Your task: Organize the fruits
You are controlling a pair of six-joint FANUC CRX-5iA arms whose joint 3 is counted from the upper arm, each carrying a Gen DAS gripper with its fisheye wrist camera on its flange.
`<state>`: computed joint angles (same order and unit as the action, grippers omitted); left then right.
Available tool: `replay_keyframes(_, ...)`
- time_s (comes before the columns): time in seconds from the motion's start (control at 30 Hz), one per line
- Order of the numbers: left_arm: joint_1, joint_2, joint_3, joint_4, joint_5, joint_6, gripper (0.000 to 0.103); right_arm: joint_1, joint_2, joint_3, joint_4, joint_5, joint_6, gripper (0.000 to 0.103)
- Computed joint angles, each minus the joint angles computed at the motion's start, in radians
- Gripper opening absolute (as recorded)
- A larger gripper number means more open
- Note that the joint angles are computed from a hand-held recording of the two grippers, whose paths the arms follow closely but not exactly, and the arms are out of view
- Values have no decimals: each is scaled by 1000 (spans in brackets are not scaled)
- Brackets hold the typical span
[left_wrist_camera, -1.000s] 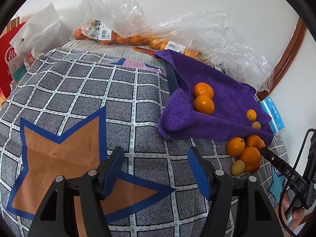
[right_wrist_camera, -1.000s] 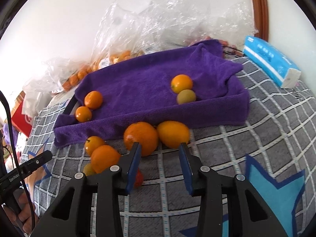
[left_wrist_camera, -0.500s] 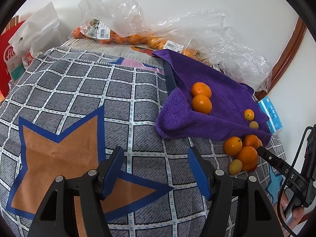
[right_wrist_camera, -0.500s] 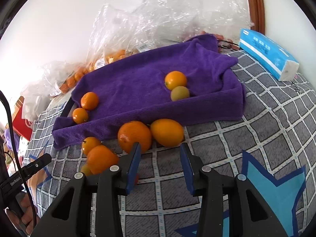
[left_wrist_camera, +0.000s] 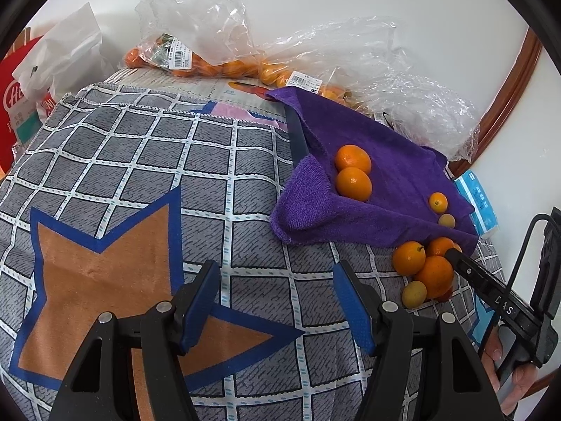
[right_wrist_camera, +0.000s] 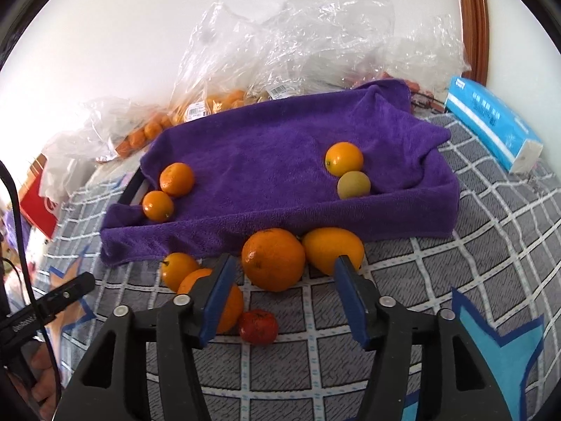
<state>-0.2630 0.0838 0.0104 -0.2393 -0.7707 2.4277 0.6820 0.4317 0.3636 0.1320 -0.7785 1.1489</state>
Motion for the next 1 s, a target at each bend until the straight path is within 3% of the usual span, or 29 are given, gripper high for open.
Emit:
replay_keyframes(0.23, -4, 5, 0, 17, 14, -42, 65, -3, 15, 3, 43, -12, -21, 67)
replay_keyframes(0.37, -9, 1, -6, 3, 30, -32, 65, -14, 21, 24, 3, -24, 5, 69)
replay_keyframes(0.63, -16, 7, 0, -18, 33, -25, 65, -16, -8, -6, -25, -16, 52, 69)
replay_keyframes(0.93, -18, 8, -9, -11, 57, -35, 65, -11, -8, -30, 46, 25, 53, 68)
replay_keyframes(1.0, -17, 4, -15, -10, 68, -32, 65, -19, -17, -37, 35, 43, 70, 61)
